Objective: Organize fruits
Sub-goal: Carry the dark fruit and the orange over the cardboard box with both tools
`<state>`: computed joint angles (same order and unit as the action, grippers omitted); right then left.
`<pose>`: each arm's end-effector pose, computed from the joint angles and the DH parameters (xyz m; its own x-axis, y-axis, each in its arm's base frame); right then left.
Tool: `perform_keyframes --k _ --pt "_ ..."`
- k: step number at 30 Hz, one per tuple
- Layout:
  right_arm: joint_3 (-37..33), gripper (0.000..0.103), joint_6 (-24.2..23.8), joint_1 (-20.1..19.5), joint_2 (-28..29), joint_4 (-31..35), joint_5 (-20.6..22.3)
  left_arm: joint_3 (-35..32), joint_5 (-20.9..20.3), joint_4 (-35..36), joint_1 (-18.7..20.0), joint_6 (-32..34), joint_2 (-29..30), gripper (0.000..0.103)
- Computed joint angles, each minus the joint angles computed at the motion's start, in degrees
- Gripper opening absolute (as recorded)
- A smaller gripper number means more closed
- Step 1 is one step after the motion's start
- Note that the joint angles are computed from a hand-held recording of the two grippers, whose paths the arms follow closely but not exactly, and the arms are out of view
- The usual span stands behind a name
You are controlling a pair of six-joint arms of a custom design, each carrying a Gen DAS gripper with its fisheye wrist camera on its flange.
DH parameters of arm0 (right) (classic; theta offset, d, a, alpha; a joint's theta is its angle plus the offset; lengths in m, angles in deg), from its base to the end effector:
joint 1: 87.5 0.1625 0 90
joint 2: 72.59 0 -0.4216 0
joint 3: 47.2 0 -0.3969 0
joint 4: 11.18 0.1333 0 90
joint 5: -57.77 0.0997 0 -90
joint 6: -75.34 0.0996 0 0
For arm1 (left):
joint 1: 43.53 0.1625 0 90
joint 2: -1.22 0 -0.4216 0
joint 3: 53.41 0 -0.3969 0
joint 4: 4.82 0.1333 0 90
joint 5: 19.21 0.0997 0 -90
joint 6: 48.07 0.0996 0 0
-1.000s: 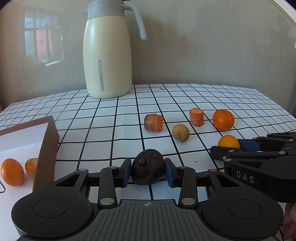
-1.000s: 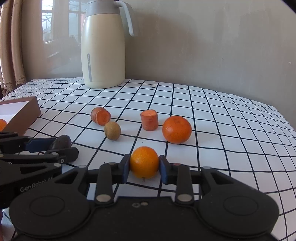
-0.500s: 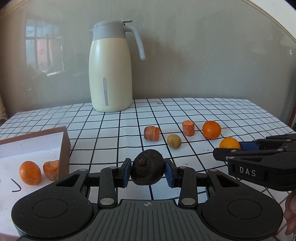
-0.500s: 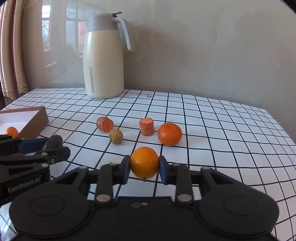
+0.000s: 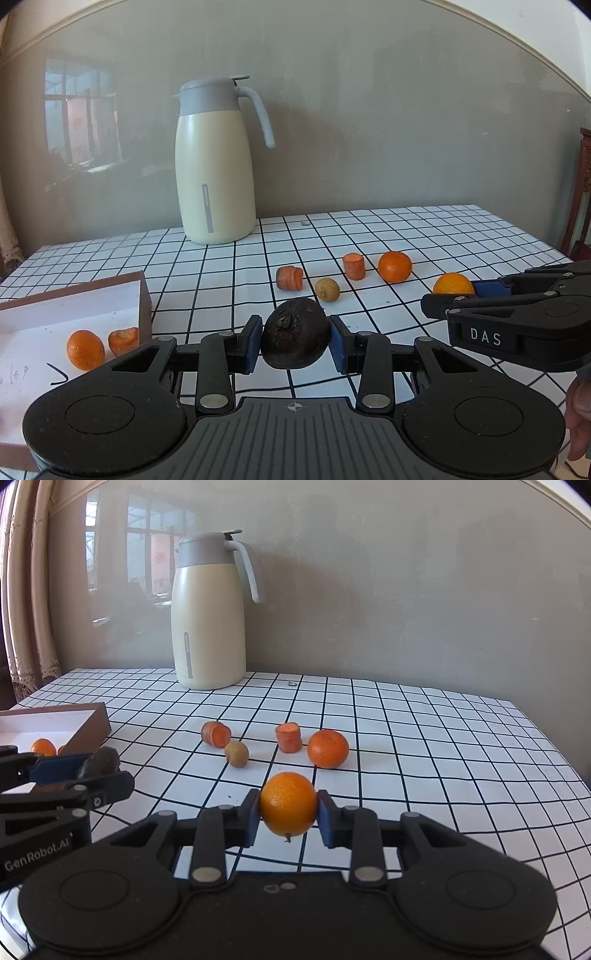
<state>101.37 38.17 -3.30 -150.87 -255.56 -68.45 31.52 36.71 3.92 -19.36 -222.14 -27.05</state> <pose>0.0428 -0.3156 0.2926 -0.5985 0.4690 0.6495 -0.4408 0.4842 -0.7559 -0.4090 -0.3908 -0.0859 -0.4633 0.6951 -0.5498 0.8821 0.3021 -0.3614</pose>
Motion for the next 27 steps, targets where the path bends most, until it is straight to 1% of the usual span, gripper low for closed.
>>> perform_keyframes --k 6,13,18,21,24,27 --pt "1.5 0.023 0.2 1.4 0.4 -1.7 -1.5 3.4 -0.2 -0.1 -1.4 -1.7 -1.4 0.038" --pt "2.9 0.023 -0.6 4.2 2.0 -4.8 -3.9 8.0 -0.9 -1.9 -2.6 -1.2 -4.8 0.038" --pt "3.6 0.023 -1.7 7.1 3.7 -6.9 -5.8 11.0 -1.7 -2.9 -3.0 -0.9 -7.5 0.038" --pt "3.5 0.023 -3.3 9.1 6.1 -8.5 -7.4 13.1 -2.2 -3.8 -3.0 -0.9 -9.3 0.038" --pt "3.2 0.023 -3.8 10.9 7.6 -8.6 -8.0 14.3 -2.3 -3.3 -2.8 -2.4 -10.6 0.038" --pt "2.8 0.023 -4.0 12.7 9.1 -9.0 -8.1 16.1 -2.9 -4.1 -3.1 -2.3 -12.2 0.038"
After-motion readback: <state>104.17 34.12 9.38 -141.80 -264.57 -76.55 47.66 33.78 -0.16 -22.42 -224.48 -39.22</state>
